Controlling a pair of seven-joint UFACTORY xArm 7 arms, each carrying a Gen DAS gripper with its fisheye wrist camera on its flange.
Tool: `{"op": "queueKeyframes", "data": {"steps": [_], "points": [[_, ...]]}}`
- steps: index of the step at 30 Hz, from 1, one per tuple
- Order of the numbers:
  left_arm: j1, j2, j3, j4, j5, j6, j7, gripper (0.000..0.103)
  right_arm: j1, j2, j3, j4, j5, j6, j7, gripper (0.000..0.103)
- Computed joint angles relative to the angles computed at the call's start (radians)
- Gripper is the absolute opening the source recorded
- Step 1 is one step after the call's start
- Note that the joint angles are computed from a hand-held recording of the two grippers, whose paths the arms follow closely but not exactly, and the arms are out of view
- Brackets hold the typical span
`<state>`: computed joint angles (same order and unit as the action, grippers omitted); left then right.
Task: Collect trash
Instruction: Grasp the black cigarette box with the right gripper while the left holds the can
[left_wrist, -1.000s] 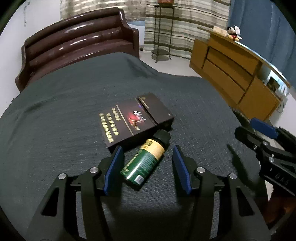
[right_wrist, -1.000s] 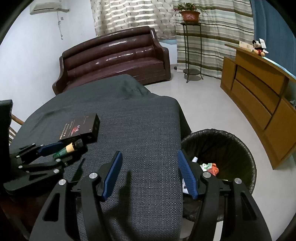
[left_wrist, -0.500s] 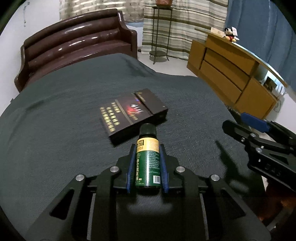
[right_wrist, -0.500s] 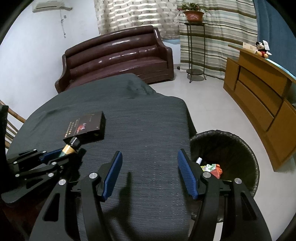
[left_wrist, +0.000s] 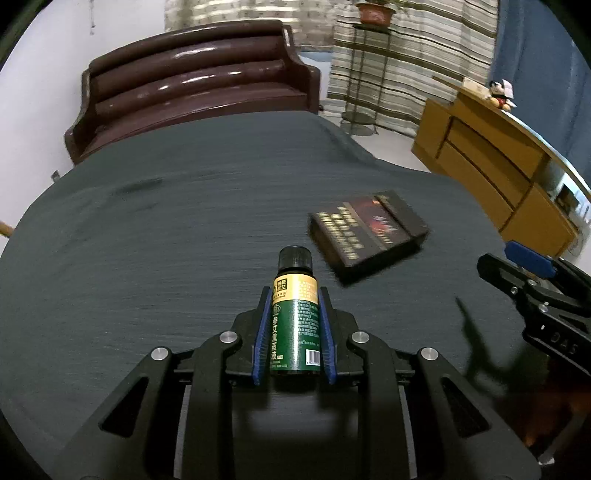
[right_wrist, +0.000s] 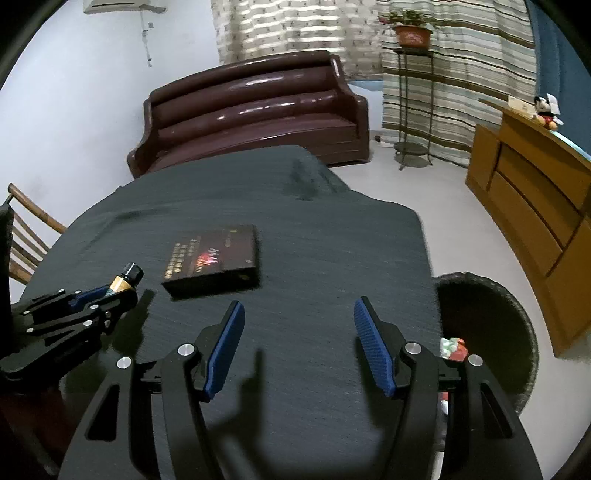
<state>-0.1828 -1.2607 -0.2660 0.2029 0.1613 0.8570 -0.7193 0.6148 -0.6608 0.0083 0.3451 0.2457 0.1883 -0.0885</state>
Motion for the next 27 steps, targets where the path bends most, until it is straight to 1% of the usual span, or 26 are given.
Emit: {"op": "queueKeyframes", "data": {"steps": [4, 7, 12, 14, 16, 18, 20, 22, 24, 27], "points": [[0.021, -0.062, 0.025, -0.020, 0.013, 0.039, 0.016, 0.023, 0.035, 0.050, 0.018, 0.037, 0.008, -0.015, 0.007, 0.061], [0.041, -0.116, 0.044, -0.035, 0.021, 0.072, 0.034, 0.023, 0.045, 0.090, 0.041, 0.064, 0.005, -0.028, 0.019, 0.066], [0.083, -0.211, 0.083, -0.062, 0.030, 0.128, 0.080, 0.023, 0.053, 0.148, 0.069, 0.108, 0.004, -0.026, 0.047, 0.067], [0.097, -0.243, 0.092, -0.071, 0.029, 0.148, 0.098, 0.023, 0.034, 0.174, 0.102, 0.127, -0.009, -0.030, 0.074, 0.072], [0.112, -0.266, 0.102, -0.079, 0.026, 0.157, 0.114, 0.023, 0.007, 0.198, 0.145, 0.144, -0.037, -0.038, 0.105, 0.072], [0.126, -0.292, 0.112, -0.086, 0.022, 0.168, 0.129, 0.023, -0.015, 0.208, 0.172, 0.153, -0.067, -0.038, 0.130, 0.074], [0.138, -0.305, 0.121, -0.094, 0.017, 0.167, 0.143, 0.023, -0.052, 0.229, 0.213, 0.171, -0.108, -0.037, 0.170, 0.076], [0.146, -0.319, 0.127, -0.101, 0.010, 0.170, 0.155, 0.023, -0.075, 0.242, 0.239, 0.186, -0.145, -0.030, 0.201, 0.076], [0.152, -0.320, 0.127, -0.105, 0.002, 0.165, 0.163, 0.023, -0.126, 0.251, 0.287, 0.195, -0.206, -0.025, 0.248, 0.078], [0.163, -0.316, 0.133, -0.110, -0.006, 0.151, 0.175, 0.023, -0.170, 0.248, 0.321, 0.202, -0.281, -0.012, 0.296, 0.078]]}}
